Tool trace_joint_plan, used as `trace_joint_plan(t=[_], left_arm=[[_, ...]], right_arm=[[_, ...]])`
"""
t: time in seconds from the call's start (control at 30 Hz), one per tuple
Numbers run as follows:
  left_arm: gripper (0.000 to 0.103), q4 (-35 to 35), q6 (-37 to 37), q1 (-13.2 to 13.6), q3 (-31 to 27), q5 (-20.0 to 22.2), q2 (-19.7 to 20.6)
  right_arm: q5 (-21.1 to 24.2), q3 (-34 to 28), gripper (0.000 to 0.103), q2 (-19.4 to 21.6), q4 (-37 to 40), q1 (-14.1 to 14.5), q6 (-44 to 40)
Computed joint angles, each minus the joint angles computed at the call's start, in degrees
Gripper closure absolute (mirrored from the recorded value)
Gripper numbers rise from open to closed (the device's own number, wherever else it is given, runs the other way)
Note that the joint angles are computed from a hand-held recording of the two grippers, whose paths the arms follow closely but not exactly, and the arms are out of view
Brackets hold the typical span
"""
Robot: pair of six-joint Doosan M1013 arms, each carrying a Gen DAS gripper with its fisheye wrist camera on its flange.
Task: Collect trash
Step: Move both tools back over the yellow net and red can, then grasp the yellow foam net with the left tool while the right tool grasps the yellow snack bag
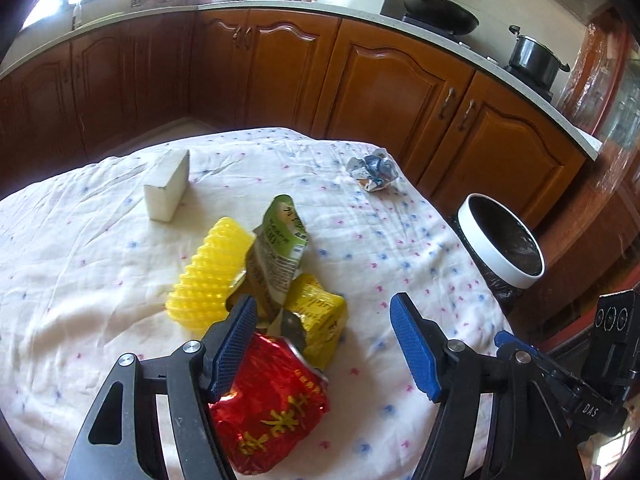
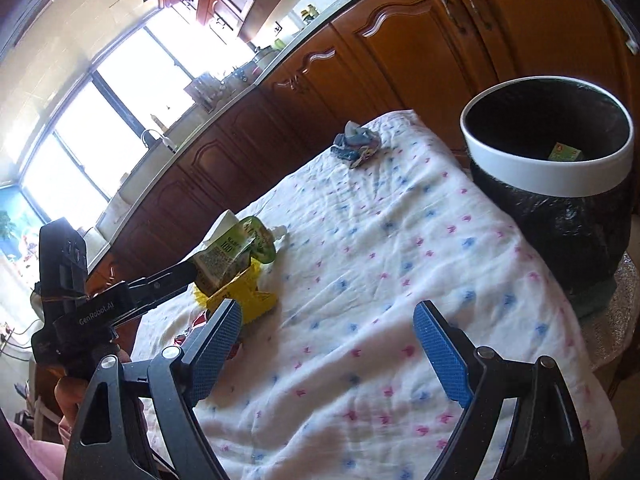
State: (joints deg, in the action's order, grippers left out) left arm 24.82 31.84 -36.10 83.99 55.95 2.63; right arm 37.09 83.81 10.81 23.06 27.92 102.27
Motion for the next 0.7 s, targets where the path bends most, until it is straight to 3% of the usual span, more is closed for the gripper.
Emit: trace_joint_plan(t=[0.47, 0.7], left_arm=[[0.035, -0.8, -4.4, 3.7, 4.9, 1.2, -4.5], [0.035, -7.7, 1.6, 7.9, 5.2, -1.9, -3.0]], right_arm=[[4.5, -6.0, 0.015, 5.5, 8.5, 2.2, -9.5], [7.4, -10.0, 0.025, 8.9, 10.9, 2.8, -11.7]])
